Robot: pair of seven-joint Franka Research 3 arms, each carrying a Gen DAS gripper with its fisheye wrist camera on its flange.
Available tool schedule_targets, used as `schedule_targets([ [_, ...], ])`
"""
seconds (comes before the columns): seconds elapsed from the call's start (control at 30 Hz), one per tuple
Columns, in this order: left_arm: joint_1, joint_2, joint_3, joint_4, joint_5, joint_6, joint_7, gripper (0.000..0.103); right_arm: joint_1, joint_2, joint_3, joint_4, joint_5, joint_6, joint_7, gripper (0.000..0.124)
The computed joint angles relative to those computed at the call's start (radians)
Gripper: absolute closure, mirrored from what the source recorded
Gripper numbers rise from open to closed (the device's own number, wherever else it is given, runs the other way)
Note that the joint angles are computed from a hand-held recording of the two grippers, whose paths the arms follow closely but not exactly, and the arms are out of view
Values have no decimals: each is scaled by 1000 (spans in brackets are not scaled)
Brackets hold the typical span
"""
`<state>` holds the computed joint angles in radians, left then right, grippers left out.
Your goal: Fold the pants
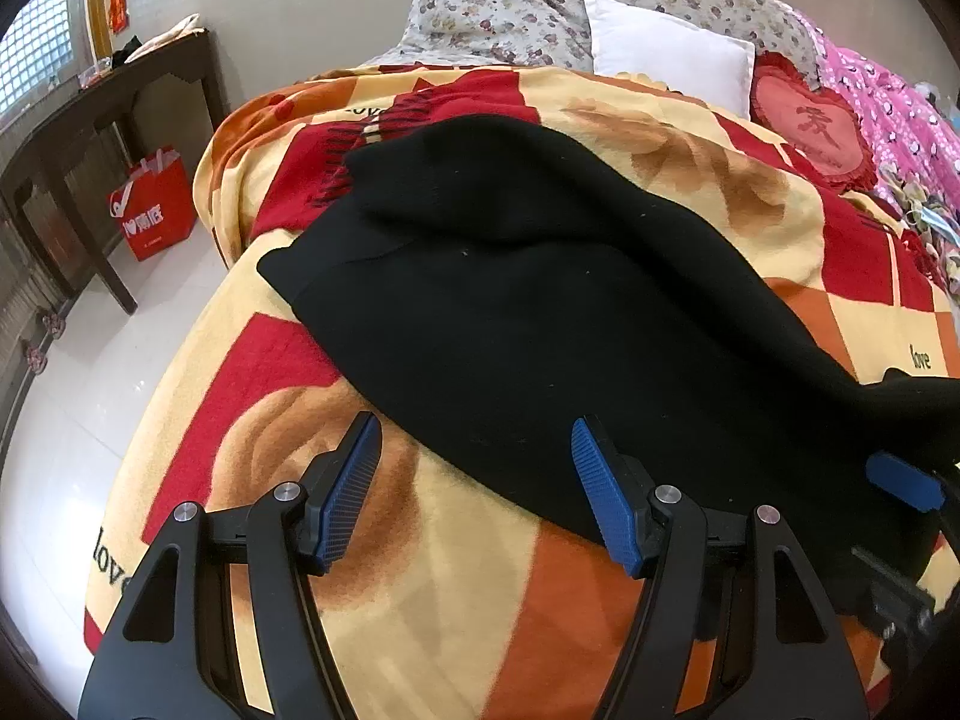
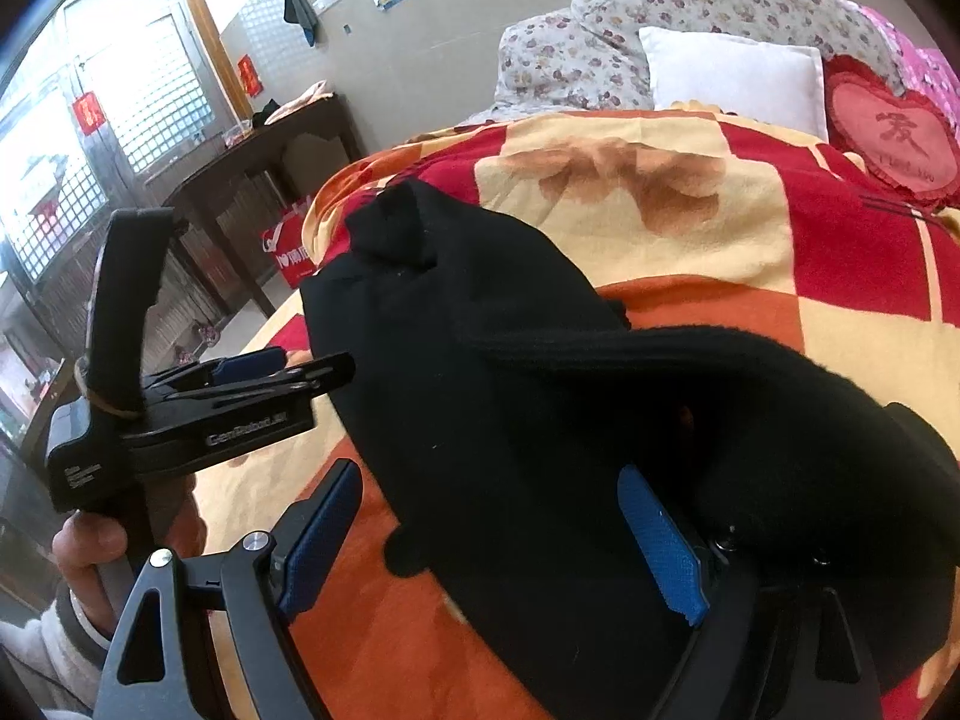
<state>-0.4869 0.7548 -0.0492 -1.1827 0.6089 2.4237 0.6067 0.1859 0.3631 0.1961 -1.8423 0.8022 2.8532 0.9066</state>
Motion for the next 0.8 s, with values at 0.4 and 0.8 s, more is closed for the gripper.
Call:
schedule_targets([
  [0.4, 132, -71, -37, -125, -104, 69, -51, 37, 100, 297, -292, 401, -342, -19, 525, 44],
  [0.8, 189, 48, -43, 53, -243, -2, -25, 36, -42, 199, -184, 310, -442, 24, 580, 46],
])
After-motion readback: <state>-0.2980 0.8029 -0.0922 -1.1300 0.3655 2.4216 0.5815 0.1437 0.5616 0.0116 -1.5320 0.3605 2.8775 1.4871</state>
